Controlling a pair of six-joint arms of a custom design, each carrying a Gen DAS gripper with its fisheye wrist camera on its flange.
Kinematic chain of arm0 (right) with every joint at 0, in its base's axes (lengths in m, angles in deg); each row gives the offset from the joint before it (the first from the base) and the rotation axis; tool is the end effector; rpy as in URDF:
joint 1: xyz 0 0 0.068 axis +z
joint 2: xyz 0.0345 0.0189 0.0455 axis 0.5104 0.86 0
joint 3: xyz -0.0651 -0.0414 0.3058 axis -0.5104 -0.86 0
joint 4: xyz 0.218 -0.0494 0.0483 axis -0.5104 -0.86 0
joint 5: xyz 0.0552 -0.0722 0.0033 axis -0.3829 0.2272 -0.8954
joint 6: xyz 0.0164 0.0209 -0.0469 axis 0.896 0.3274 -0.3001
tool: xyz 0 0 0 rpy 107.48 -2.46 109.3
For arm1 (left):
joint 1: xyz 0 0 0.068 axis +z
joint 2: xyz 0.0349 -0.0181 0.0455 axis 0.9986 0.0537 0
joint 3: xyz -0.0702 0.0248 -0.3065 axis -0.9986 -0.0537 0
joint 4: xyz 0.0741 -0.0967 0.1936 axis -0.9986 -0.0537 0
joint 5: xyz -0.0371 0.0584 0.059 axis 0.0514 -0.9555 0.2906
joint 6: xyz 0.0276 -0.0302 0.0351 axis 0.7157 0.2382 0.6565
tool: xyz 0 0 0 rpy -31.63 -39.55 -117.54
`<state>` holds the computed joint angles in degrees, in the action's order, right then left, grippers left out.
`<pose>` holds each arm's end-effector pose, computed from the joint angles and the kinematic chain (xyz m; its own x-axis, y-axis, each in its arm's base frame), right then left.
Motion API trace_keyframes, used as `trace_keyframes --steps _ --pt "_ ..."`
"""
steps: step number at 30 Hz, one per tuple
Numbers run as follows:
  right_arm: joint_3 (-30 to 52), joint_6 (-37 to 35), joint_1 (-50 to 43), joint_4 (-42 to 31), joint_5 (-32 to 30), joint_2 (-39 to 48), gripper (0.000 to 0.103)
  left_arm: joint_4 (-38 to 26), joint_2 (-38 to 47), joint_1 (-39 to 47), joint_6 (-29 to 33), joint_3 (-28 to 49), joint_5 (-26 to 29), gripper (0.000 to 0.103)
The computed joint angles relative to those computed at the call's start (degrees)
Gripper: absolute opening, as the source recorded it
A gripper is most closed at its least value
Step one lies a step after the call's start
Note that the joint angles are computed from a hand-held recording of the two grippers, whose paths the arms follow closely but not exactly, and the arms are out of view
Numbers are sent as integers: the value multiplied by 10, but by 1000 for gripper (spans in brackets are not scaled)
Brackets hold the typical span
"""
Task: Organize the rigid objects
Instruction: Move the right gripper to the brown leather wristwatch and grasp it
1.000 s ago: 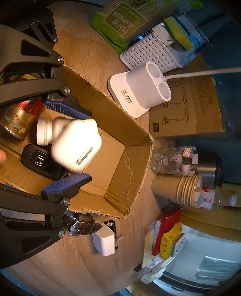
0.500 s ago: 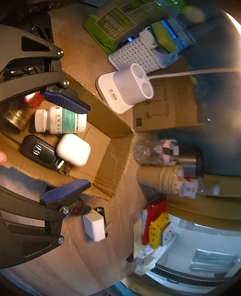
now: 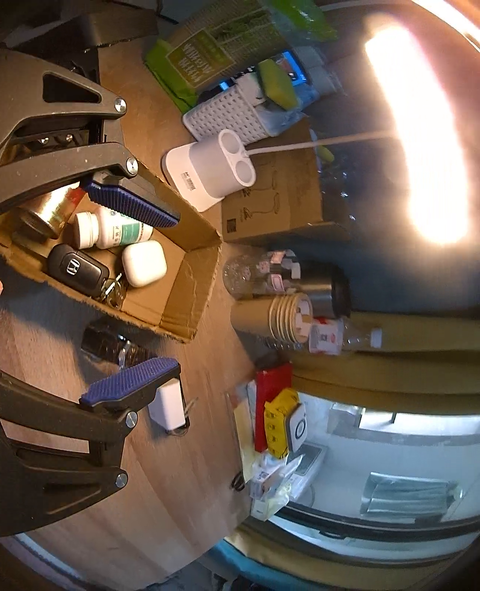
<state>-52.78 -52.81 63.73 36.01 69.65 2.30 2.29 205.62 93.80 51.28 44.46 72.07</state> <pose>0.2034 0.1163 0.1974 -0.6590 -0.0577 -0.7499 -0.0681 0.9975 -0.0169 0.2113 0.0102 0.0783 -0.7070 0.1710 -0.6862 0.3682 0.9175 -0.1507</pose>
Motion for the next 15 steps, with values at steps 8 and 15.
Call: trace_keyframes --steps 8,15 --pt "-11 -4 -17 -27 12 -54 76 -3 -2 1 1 2 0 6" --pt "-21 -13 -44 -39 15 -91 76 2 -3 1 2 -2 0 6"
